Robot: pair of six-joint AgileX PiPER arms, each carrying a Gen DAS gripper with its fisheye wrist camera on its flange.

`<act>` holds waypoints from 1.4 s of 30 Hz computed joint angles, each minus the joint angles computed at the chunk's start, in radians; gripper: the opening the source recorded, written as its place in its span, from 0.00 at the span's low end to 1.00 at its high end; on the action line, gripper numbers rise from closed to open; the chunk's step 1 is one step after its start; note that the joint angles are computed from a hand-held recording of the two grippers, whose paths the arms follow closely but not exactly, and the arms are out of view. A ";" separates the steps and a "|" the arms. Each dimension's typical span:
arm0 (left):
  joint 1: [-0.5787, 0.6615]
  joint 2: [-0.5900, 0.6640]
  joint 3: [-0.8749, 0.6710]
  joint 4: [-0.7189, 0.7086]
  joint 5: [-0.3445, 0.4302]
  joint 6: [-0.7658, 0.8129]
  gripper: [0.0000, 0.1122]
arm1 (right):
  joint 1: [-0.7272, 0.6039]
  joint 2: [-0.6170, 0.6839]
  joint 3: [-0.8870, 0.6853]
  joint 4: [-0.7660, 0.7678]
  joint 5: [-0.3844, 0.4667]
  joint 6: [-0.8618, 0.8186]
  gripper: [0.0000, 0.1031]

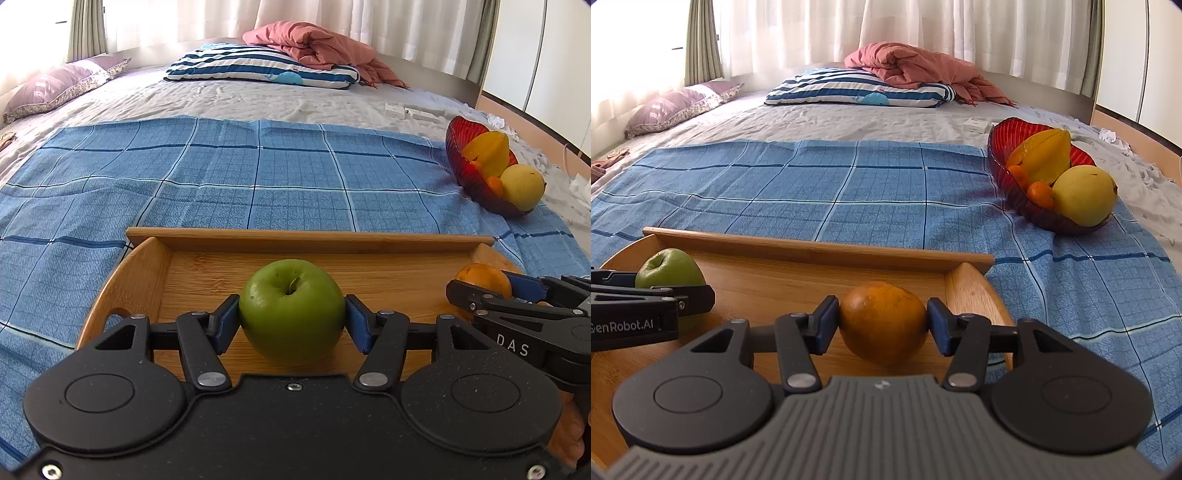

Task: Organize fruits
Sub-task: 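Carry the green apple and orange over the wooden tray with both tools, then lower both fruits onto the tray and open both tools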

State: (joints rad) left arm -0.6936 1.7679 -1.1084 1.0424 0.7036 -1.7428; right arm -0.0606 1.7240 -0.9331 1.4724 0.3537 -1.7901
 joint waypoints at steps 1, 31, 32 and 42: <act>0.000 0.000 -0.002 -0.004 0.001 0.004 0.52 | -0.001 -0.001 0.001 -0.004 0.002 0.001 0.57; -0.040 -0.025 0.043 0.005 0.035 -0.014 0.83 | -0.052 -0.058 0.098 0.106 0.068 -0.161 0.78; -0.041 -0.031 0.053 0.006 0.030 -0.022 0.85 | -0.059 -0.062 0.104 0.106 0.076 -0.161 0.79; -0.100 -0.070 0.118 0.050 0.063 -0.094 0.91 | -0.111 -0.099 0.162 0.125 0.129 -0.236 0.89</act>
State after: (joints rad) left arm -0.7938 1.6976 -0.9905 1.0924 0.7668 -1.8363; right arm -0.1712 1.6248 -0.7715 1.5973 0.4828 -2.0265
